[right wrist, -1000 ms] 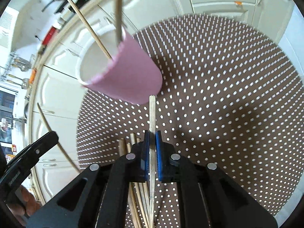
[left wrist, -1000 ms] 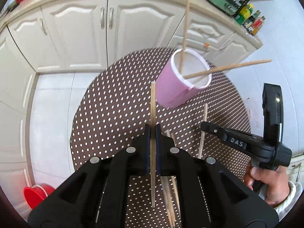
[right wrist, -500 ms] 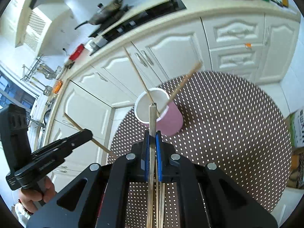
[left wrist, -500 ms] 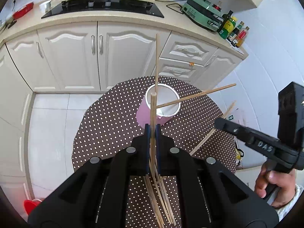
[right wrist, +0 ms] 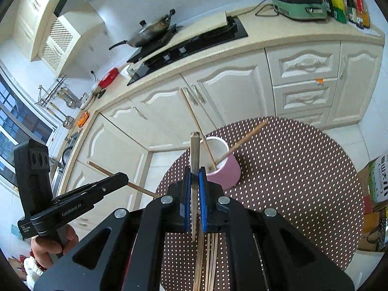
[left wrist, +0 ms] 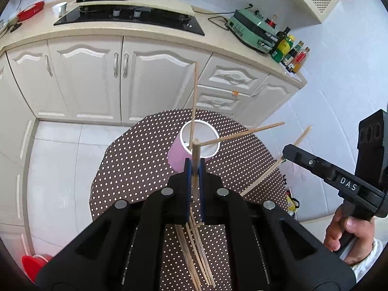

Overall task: Organize utensils
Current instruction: 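Lower the left tool's chopstick into the pink cup while the right tool inserts its own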

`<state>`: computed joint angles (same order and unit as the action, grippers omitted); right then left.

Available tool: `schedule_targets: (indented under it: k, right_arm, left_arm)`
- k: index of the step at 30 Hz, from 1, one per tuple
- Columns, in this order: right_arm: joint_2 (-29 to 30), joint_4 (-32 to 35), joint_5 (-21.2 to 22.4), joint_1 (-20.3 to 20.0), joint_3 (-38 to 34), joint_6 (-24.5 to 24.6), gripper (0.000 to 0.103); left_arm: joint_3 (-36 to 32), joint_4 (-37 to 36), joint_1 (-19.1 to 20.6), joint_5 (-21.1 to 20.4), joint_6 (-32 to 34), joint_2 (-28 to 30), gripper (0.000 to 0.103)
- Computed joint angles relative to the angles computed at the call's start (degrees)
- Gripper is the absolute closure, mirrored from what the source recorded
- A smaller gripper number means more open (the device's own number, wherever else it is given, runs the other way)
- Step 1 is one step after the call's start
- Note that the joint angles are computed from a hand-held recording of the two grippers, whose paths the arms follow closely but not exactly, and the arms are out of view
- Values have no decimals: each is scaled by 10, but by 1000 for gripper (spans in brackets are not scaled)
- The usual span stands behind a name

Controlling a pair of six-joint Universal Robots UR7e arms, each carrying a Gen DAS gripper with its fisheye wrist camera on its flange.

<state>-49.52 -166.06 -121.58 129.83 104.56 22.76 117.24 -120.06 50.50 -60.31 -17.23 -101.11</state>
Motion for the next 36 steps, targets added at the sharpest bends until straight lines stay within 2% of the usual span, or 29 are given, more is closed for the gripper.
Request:
schedule_targets:
  k: [10,20,27,36]
  right_arm:
    - [25,-63,-78,24,-48,-78,98]
    - [59,-117,-121,31,-93,-150,98]
    - [79,-131,-136,29,-108,-176,98]
    - [89,-96,-136,20,-97,-152,98]
  left_arm:
    - [-17,-94,-31,22,40,8,97]
    - [-27,-181,-23,30,61,35,97]
    - [-28,-182,-16,42,72,54,97]
    - [-19,-131,0,36,73,67,97]
